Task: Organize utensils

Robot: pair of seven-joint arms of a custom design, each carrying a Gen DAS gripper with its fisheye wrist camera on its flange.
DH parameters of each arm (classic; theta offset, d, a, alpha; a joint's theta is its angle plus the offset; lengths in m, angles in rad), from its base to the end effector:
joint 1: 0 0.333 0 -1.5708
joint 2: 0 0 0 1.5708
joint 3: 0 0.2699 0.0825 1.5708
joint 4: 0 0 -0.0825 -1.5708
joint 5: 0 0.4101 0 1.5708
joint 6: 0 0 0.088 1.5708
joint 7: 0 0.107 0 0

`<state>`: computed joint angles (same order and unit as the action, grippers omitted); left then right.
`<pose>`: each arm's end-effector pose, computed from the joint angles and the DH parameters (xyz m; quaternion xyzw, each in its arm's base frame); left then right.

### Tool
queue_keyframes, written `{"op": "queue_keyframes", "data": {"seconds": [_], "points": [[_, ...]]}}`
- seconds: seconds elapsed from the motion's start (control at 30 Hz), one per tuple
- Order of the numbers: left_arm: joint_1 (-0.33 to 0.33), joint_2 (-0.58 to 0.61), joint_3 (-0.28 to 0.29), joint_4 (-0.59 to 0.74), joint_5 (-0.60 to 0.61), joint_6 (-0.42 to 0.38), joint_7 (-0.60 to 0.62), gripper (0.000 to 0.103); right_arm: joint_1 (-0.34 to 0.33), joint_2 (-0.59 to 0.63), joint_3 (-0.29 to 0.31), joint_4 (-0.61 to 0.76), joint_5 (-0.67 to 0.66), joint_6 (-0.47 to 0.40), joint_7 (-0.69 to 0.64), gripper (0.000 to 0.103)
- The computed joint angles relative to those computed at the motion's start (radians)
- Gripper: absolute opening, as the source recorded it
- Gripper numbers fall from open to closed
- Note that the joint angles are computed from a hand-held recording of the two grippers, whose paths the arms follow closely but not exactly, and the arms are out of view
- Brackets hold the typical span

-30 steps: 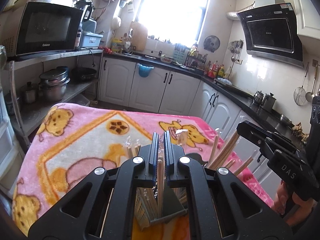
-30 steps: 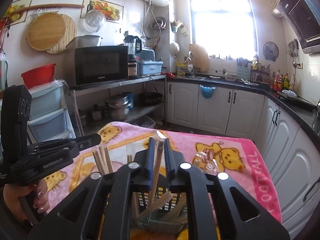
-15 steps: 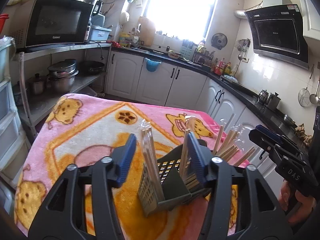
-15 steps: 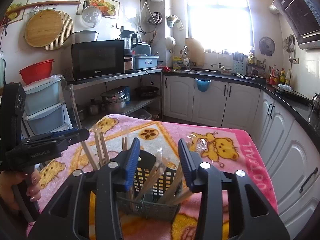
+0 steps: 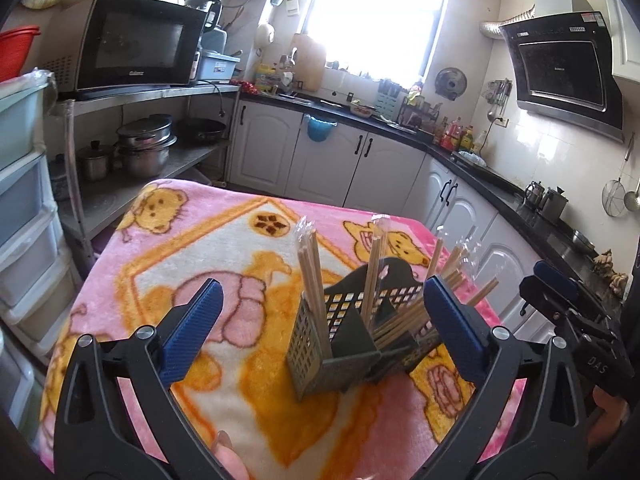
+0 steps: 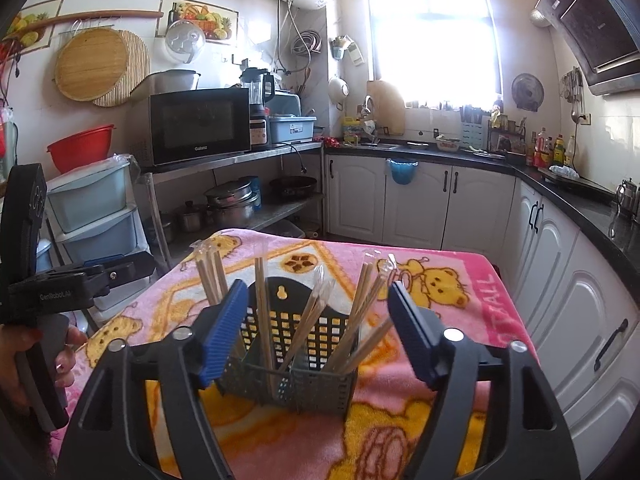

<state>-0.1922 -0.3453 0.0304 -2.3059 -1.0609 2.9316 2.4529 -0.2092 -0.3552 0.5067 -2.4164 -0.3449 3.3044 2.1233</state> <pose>0.5250 -0.0283 0.5168 -0.5747 0.6338 -0.4643 0.2290 0.4825 0.2020 0.5079 -0.6442 0.5210 -0.3294 0.4527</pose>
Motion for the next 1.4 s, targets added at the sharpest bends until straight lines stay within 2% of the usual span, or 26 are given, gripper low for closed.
{"op": "queue_keyframes", "data": {"seconds": [0.13,0.33,0.43,0.53,0.7,0.77,0.83,0.93,1.0,1.03,1.07,1.2,1.37,1.4], "points": [[0.014,-0.051,-0.021,-0.068,0.063,0.038,-0.053,0.093,0.042,-0.038,-0.032,-0.049,0.006,0.003,0.005,0.082],[-0.010,-0.122,-0.006,-0.160,0.140,0.073,-0.106,0.093,0.113,-0.082,-0.076,-0.124,0.014,-0.002,0.013,0.091],[-0.003,-0.154,-0.013,-0.209,0.206,0.072,-0.158,0.093,0.143,-0.096,-0.095,-0.156,0.014,-0.009,0.021,0.092],[-0.029,-0.174,0.010,-0.241,0.236,0.066,-0.177,0.093,0.205,-0.099,-0.147,-0.185,0.006,-0.023,0.020,0.094],[-0.049,-0.188,0.015,-0.298,0.283,0.074,-0.216,0.093,0.272,-0.103,-0.201,-0.228,-0.005,-0.042,0.027,0.094],[-0.056,-0.190,0.014,-0.319,0.299,0.082,-0.229,0.093,0.275,-0.105,-0.200,-0.242,-0.005,-0.043,0.037,0.095],[-0.090,-0.193,0.037,-0.341,0.289,0.108,-0.223,0.093,0.274,-0.106,-0.196,-0.260,-0.003,-0.030,0.048,0.096],[-0.126,-0.192,0.053,-0.369,0.287,0.155,-0.223,0.093,0.231,-0.115,-0.145,-0.291,0.010,0.010,0.061,0.096],[-0.162,-0.187,0.073,-0.389,0.286,0.208,-0.223,0.093,0.180,-0.125,-0.083,-0.312,0.037,0.046,0.065,0.097],[-0.184,-0.185,0.087,-0.399,0.289,0.236,-0.224,0.093,0.130,-0.135,-0.021,-0.326,0.064,0.075,0.065,0.097],[-0.198,-0.185,0.096,-0.406,0.295,0.256,-0.232,0.093,0.104,-0.146,0.014,-0.335,0.087,0.088,0.056,0.097],[-0.371,-0.193,0.254,-0.434,0.326,0.374,-0.218,0.093,-0.046,-0.187,0.214,-0.360,0.220,0.162,0.022,0.097],[-0.497,-0.190,0.378,-0.465,0.432,0.509,-0.274,0.093,-0.175,-0.245,0.404,-0.390,0.386,0.265,-0.033,0.097],[-0.492,-0.176,0.368,-0.466,0.438,0.530,-0.291,0.093,-0.185,-0.250,0.421,-0.392,0.411,0.277,-0.043,0.097]]}}
